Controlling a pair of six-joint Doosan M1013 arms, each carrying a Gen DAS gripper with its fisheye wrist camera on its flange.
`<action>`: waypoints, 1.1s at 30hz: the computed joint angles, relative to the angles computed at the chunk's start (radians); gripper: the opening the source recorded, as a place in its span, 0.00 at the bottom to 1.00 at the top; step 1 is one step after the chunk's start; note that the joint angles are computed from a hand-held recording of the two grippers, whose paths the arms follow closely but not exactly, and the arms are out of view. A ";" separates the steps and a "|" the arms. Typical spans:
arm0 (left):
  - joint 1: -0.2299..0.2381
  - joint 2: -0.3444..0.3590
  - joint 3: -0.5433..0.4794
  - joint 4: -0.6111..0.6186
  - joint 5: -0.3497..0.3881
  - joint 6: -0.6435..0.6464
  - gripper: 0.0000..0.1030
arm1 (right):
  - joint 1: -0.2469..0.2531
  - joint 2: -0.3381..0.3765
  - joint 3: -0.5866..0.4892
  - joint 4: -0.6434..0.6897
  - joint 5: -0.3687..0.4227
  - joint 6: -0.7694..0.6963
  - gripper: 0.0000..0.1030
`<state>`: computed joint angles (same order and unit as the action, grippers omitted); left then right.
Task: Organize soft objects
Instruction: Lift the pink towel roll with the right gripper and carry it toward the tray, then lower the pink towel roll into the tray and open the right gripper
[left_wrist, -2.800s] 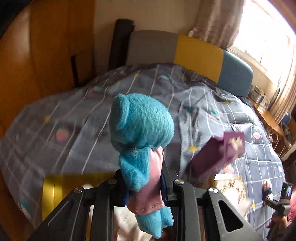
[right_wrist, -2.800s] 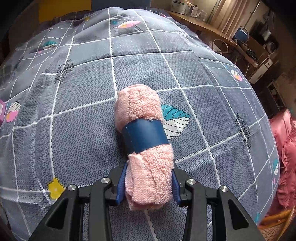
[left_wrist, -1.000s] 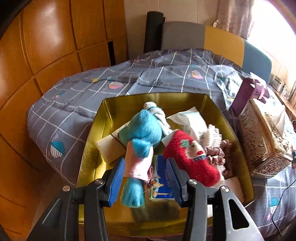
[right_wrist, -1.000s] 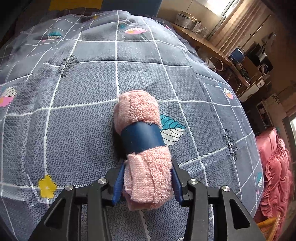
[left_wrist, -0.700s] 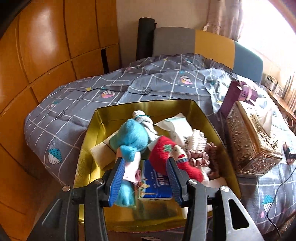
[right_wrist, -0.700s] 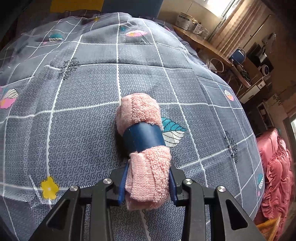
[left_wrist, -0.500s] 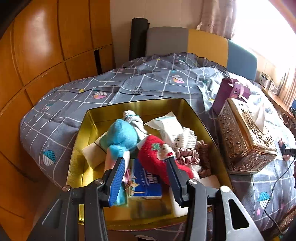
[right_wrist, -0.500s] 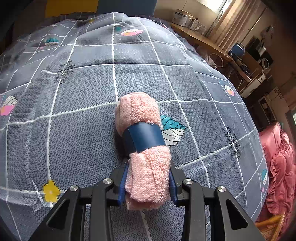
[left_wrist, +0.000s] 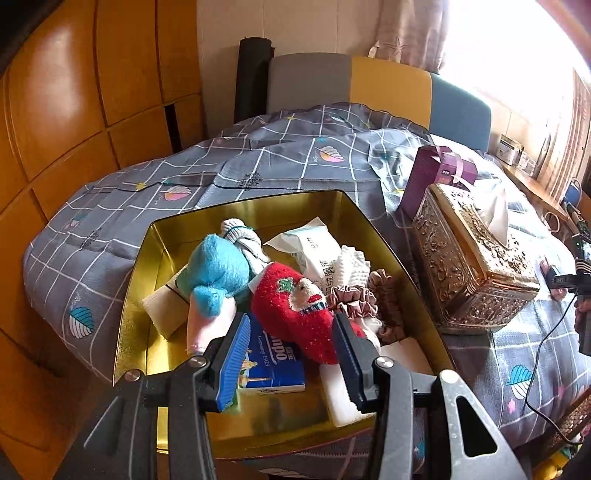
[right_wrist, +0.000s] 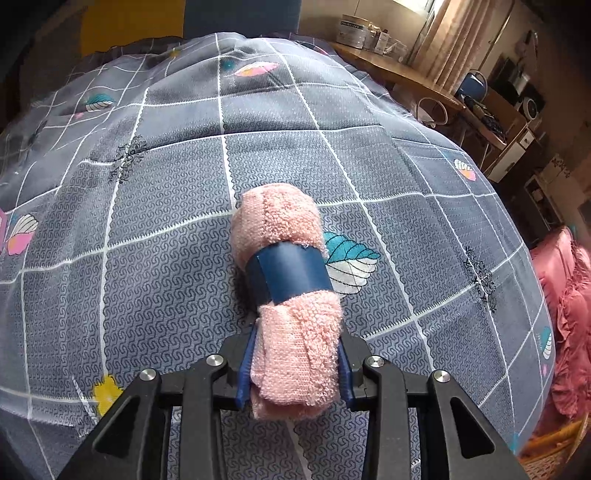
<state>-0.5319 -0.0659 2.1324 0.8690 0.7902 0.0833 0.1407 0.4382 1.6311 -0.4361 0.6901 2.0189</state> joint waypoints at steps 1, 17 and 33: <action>0.002 0.000 0.000 -0.003 -0.006 0.008 0.45 | 0.001 0.001 -0.001 -0.003 0.003 0.003 0.35; 0.007 -0.008 0.016 0.003 -0.045 0.005 0.45 | 0.053 0.028 -0.211 0.165 0.101 -0.165 0.31; 0.020 -0.024 0.037 -0.007 -0.041 -0.006 0.45 | 0.303 0.000 -0.367 0.687 0.010 -0.972 0.32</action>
